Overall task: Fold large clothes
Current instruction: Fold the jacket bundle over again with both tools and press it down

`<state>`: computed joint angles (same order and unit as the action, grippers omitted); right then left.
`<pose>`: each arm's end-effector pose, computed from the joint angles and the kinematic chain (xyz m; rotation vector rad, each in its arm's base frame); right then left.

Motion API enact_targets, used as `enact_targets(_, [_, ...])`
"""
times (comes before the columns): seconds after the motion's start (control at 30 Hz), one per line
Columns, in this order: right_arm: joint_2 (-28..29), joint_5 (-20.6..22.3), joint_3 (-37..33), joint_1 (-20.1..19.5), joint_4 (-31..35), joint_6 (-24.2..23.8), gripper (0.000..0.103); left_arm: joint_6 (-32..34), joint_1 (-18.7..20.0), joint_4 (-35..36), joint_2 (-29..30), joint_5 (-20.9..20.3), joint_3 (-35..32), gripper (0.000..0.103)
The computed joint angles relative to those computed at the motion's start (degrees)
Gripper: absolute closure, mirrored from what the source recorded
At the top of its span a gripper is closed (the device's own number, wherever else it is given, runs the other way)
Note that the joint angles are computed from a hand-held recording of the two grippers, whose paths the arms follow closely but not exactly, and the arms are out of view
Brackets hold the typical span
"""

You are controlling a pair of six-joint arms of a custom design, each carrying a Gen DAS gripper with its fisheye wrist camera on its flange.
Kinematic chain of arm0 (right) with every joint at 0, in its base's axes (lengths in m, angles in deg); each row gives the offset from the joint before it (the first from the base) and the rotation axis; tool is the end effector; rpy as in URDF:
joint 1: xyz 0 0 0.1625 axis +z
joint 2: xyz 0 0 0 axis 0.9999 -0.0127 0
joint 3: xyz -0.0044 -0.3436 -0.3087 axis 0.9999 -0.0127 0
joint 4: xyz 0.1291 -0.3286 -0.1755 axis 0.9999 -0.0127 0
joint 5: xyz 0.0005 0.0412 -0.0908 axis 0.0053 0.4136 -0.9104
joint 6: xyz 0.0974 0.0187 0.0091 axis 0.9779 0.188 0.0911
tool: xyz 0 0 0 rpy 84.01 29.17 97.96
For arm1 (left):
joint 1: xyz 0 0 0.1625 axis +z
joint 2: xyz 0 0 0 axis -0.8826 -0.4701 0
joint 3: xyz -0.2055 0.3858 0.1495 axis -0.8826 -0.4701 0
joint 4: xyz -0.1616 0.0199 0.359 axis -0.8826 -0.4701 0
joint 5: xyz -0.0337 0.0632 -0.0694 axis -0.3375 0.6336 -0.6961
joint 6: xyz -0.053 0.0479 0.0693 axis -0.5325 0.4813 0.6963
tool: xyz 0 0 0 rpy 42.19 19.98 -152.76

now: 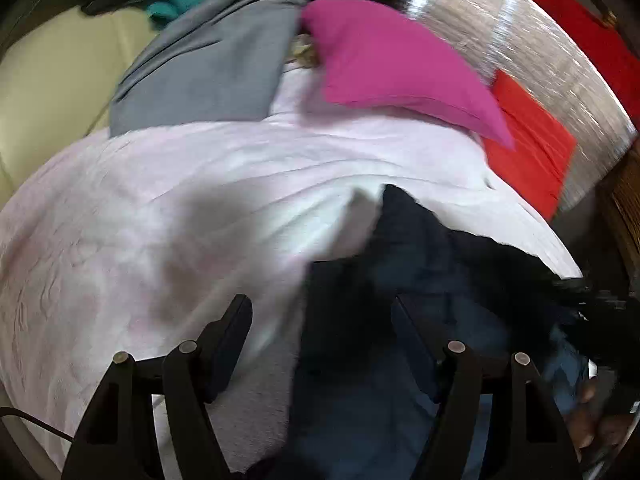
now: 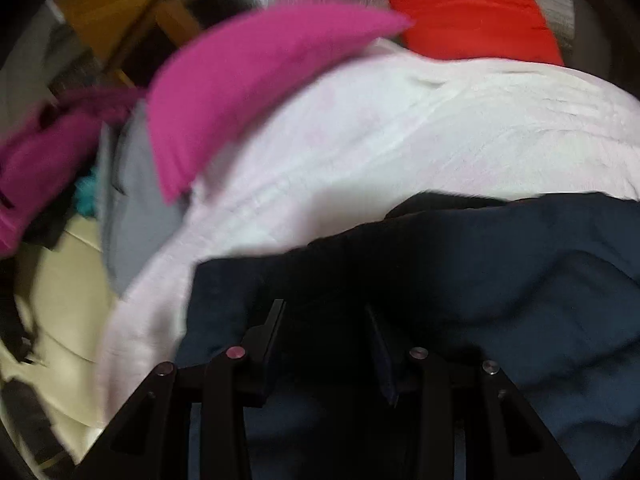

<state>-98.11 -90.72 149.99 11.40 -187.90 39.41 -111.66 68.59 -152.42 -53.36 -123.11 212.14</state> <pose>0.1914 -0.4210 0.1273 0.5415 -2.7995 0.5340 -0.1663 -0.2216 0.1106 -0.4276 2.2323 -1.1138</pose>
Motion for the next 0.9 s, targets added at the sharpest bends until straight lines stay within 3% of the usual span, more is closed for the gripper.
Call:
enact_targets(0.07, [-4.69,-0.40,2.35,-1.52,-1.38,-1.23,0.052,3.43,-0.08,-1.50,2.26,0.06,-0.97,0.030])
enact_targets(0.27, [-18.35,-4.14,7.20,-9.29,1.80,-5.29,0.052,9.44,1.87,-7.80,6.86,-1.43,-1.89,0.030])
enact_targets(0.37, [-20.58,-5.18,9.14,-14.33,0.74,-6.82,0.052,12.29,4.41,-9.14,10.23,-3.37,-3.23,0.029])
enact_targets(0.47, [-18.75,-4.28,9.92,-19.10,-1.79,-10.09,0.052,13.27,5.09,-9.27,11.43,-3.77,-3.68,0.024])
enact_targets(0.57, [-17.99,-8.05,8.38,-15.72,-0.08,-8.92,0.050,12.50,4.63,-8.13,9.73,-3.38,-3.39,0.024])
enact_targets(0.7, [-18.61,-3.74,6.66,-12.03,1.99,-8.04,0.051,8.60,2.53,-2.56,7.62,-1.52,-4.20,0.024])
enact_targets(0.9, [-8.28,-7.58,0.14,-5.35,2.42,-6.18,0.051,11.37,3.78,-3.74,9.01,-0.83,-5.13,0.024])
